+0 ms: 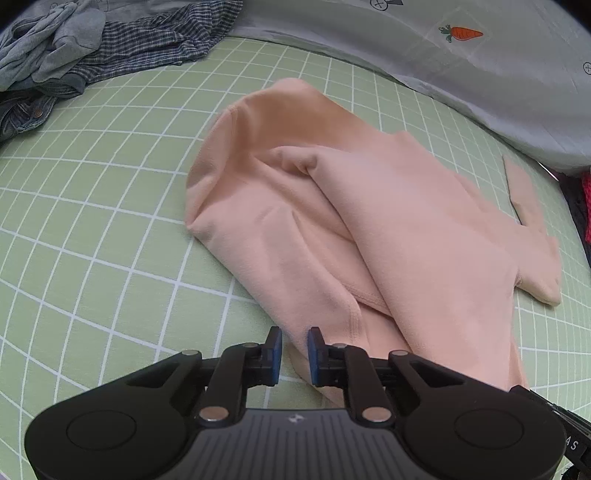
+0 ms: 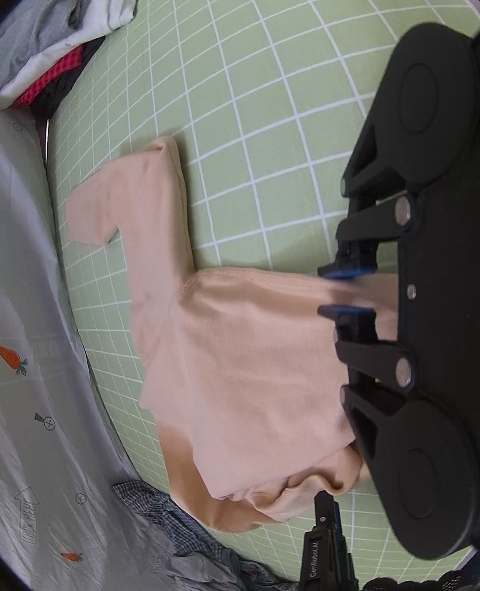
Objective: Fold clothes
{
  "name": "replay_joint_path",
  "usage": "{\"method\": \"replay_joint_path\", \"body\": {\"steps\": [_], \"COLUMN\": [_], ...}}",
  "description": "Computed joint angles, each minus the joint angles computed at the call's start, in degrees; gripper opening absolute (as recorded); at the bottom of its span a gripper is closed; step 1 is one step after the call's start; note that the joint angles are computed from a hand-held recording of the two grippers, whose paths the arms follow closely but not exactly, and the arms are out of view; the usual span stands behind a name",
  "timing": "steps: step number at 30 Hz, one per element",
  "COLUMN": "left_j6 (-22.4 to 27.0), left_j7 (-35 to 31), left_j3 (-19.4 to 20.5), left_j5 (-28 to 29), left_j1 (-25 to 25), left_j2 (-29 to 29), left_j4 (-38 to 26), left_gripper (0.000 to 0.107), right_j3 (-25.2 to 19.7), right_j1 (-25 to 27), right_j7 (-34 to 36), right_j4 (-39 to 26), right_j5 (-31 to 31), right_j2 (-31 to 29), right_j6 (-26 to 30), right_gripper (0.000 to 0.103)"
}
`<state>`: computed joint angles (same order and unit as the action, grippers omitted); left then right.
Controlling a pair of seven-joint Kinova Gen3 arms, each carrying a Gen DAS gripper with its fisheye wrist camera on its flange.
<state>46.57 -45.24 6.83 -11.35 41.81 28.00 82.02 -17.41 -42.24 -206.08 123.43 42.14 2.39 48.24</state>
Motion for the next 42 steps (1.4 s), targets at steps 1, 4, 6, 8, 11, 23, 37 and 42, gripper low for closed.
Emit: {"method": "replay_joint_path", "body": {"steps": [1,4,6,8,11,23,37,42], "left_j6": [-0.21,-0.24,-0.24,-0.77,-1.3,-6.19,-4.32,-6.53], "left_j7": [0.13,1.09,1.96,3.24,5.52,7.36,-1.36,-1.68], "left_j3": [-0.16,-1.17,-1.68,-2.01,-2.35,0.79,2.28,1.68], "left_j5": [-0.18,-1.89,-2.63,-2.65,-2.99,-0.05,4.95,5.87], "left_j1": [0.03,0.57,0.21,-0.73,-1.96,-3.51,-1.39,-1.66], "left_j2": [-0.16,-0.87,-1.66,-2.71,-3.96,-5.27,-0.34,-1.41], "left_j4": [0.21,0.93,1.76,3.08,4.86,6.82,2.12,4.6], "left_gripper": [0.009,0.0,0.0,0.0,0.0,0.047,0.049,0.02], "right_j3": [-0.1,-0.37,-0.57,-0.7,-1.36,-0.91,-1.25,-1.37], "right_j1": [-0.1,-0.18,-0.08,0.4,0.3,-0.99,0.11,2.41], "right_j7": [0.15,-0.17,-0.63,-1.71,-1.64,-2.71,1.21,-0.58], "right_j4": [0.15,0.74,1.1,1.45,0.05,-1.54,-0.01,4.07], "right_j5": [0.23,0.38,0.26,-0.14,-0.28,-1.09,-5.22,-4.7], "right_j2": [-0.1,-0.72,-1.27,-2.17,-1.31,-0.13,-1.95,-4.54], "right_j6": [0.1,0.68,1.06,0.4,1.74,2.25,-0.17,-7.91], "right_gripper": [0.005,0.004,0.004,0.004,0.009,0.043,0.043,0.032]}}
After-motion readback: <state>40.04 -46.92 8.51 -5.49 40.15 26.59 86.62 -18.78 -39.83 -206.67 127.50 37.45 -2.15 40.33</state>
